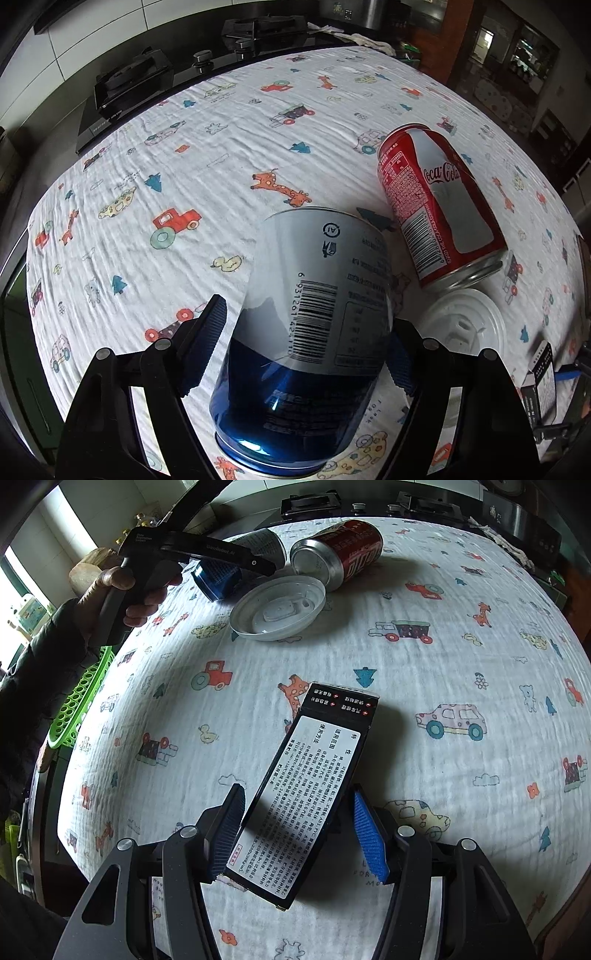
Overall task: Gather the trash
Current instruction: 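Grasp the blue can with the left tool while the right tool holds the black box, then carry the blue can into the basket with the left tool while the right carries the box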
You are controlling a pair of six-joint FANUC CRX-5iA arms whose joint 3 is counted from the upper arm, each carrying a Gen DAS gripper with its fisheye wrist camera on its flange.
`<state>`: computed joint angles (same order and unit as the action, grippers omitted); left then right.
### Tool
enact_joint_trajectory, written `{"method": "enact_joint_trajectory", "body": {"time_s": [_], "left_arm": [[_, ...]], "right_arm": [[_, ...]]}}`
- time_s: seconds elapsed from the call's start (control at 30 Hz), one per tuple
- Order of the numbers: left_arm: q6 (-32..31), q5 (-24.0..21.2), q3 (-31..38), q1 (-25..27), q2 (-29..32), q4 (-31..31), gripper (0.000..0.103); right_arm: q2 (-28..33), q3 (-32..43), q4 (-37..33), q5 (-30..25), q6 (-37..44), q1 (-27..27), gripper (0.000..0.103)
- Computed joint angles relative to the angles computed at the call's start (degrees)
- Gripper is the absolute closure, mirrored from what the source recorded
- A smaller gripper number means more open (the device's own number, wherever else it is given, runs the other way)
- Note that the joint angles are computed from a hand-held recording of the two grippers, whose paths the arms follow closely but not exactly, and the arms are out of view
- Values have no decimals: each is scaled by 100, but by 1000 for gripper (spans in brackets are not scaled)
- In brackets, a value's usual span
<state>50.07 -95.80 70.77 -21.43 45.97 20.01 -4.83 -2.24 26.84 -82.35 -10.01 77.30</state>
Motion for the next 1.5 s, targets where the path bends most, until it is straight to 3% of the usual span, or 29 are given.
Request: {"method": "enact_joint_trajectory", "body": {"time_s": [0.1,0.4,0.6,0.83,1.03,1.3,1.5], "left_arm": [[-33,170,-234,11,-117,-3,32],[-39,600,-1057,183,-616,169,34],[-38,947,-1995,496,-1231,455,34],[-86,1318,-3151,1085,-2015,955,34],[-326,1576,-4008,1653,-2682,1174,34],[-438,1618,-4352,2533,-3060,1378,34],[-443,1691,-4482,3212,-3204,1421,34]], "right_arm": [[-1,0,-1,-7,-1,2,47],[20,5,40,7,-106,4,51],[94,53,87,168,-79,-36,55],[280,241,121,512,191,-157,59],[738,791,-76,389,828,-315,60],[1339,1560,-417,-38,1599,-455,60],[1611,1935,-284,-152,1918,-484,60]]}}
